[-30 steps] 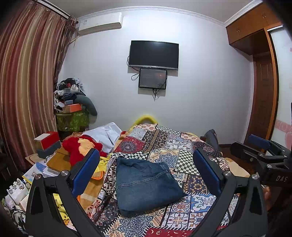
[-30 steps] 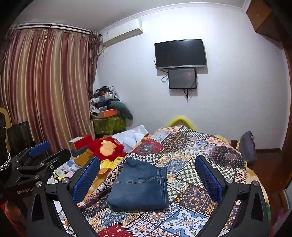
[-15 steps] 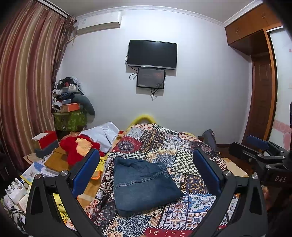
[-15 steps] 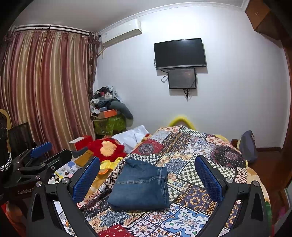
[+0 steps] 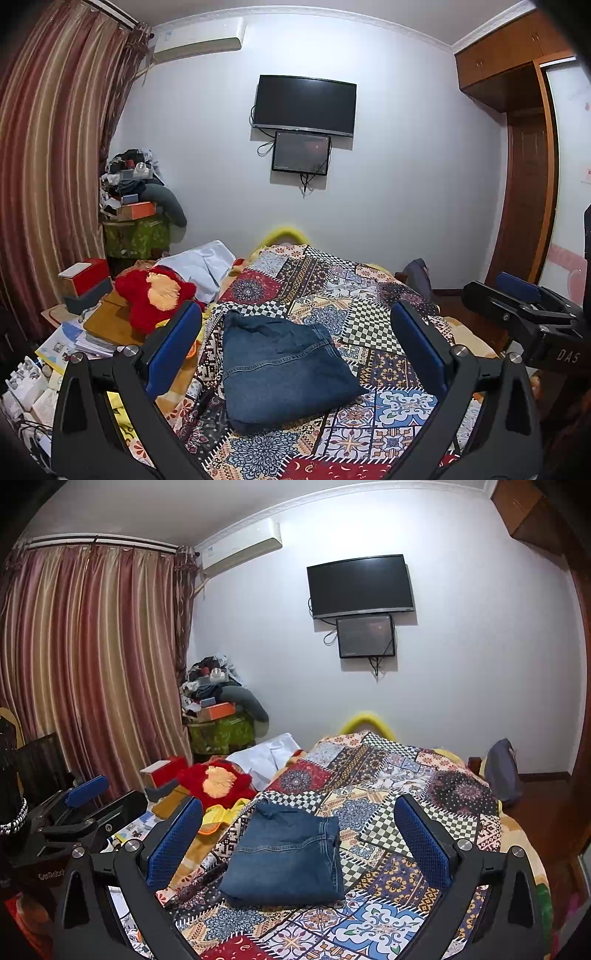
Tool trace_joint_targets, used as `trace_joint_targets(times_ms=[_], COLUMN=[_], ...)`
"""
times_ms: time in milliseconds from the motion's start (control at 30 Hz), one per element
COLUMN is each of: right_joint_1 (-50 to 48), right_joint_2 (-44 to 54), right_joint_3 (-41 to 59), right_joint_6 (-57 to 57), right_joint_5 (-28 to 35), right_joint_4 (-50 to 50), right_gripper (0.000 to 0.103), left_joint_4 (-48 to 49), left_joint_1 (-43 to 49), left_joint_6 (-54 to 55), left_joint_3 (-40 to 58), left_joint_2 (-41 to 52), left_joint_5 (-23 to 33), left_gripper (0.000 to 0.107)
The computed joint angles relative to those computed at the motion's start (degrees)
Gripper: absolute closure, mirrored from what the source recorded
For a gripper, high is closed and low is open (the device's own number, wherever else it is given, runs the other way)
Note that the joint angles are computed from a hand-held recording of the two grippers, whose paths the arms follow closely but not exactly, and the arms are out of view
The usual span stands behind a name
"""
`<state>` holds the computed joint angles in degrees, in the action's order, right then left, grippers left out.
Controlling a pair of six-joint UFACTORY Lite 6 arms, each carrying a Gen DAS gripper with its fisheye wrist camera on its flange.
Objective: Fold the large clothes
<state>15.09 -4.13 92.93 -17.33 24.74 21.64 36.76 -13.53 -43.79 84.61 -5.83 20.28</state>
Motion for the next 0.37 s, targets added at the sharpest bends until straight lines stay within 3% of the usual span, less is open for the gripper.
trace_joint_targets(times_ms=[367], right_joint_1=[0.5], right_joint_2=[0.6], right_joint_3=[0.6], right_joint_6=[1.9], right_joint_5=[0.0], right_joint_4=[-1.8], right_gripper=[0.000], left_joint_4=[-0.6], left_joint_1=[0.2], left_joint_6=[0.8], left_joint_3=[-0.4], left_joint_2=[0.2], left_joint_5=[-1.0], left_gripper=[0.004])
